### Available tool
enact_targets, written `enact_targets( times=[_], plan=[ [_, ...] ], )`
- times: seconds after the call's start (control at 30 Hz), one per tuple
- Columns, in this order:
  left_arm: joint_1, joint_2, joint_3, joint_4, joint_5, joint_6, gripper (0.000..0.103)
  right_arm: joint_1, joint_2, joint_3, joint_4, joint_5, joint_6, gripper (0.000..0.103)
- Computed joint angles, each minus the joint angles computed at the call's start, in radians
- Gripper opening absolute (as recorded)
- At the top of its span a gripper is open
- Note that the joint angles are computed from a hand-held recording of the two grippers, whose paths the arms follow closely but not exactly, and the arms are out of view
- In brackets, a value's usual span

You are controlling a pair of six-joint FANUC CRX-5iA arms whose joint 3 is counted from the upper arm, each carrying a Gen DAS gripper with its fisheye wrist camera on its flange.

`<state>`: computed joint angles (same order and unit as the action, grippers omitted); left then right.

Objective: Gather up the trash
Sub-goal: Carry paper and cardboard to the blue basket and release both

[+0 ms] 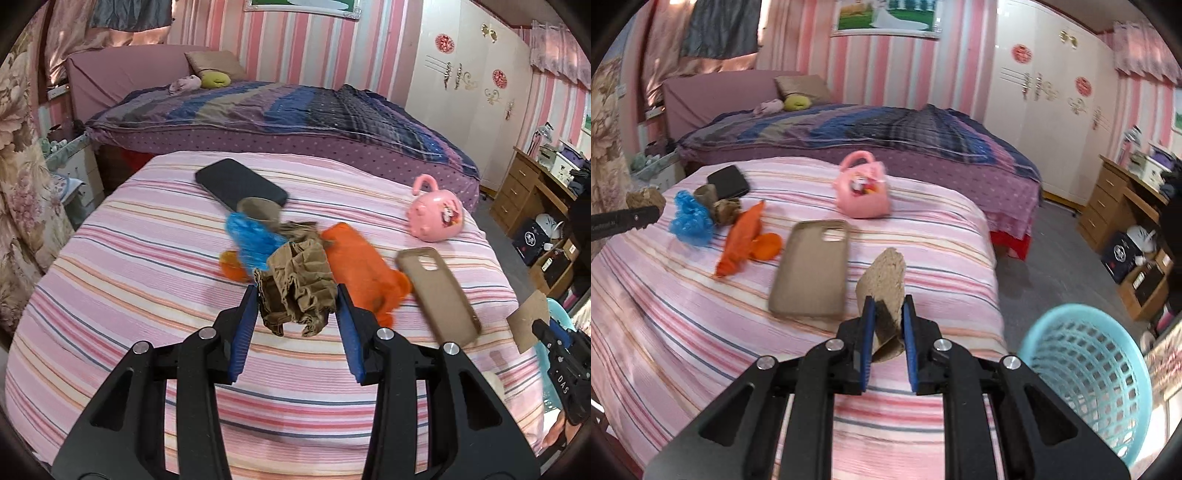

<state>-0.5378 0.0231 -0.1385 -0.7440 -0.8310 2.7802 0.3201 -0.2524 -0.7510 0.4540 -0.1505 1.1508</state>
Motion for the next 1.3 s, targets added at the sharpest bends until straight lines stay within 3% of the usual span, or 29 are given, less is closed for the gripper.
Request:
enact_targets(
  times=[0.23,0.47,0.63,0.8,0.97,1.3],
  plan=[
    [-0.041,0.064,0.049,-0.008,-0.020,0.003,0.041,-0.046,0.008,0.066,-0.221,-0.025,0.215,0.015],
    [-0.090,0.122,0.102,-0.031,-0.054,-0.018,0.041,-0.117,-0.010,0.099,-0.349,-0.058,0.371,0.015],
    [-0.127,0.161,0.141,-0.041,-0.065,-0.046,0.041,-0.178,-0.001,0.109,-0.365,-0.065,0.410,0.015],
    [-0.164,0.184,0.167,-0.050,-0.024,-0.040,0.041,-0.243,0.011,0.135,-0.423,-0.080,0.484,0.015],
    [-0.218,0.235,0.227,-0.079,-0.023,-0.030,0.041,-0.317,0.017,0.171,-0.526,-0.111,0.616,0.015],
    [-0.317,0.357,0.393,-0.101,-0.029,-0.045,0.041,-0.526,0.082,0.308,-0.861,-0.209,0.976,0.016]
  ],
)
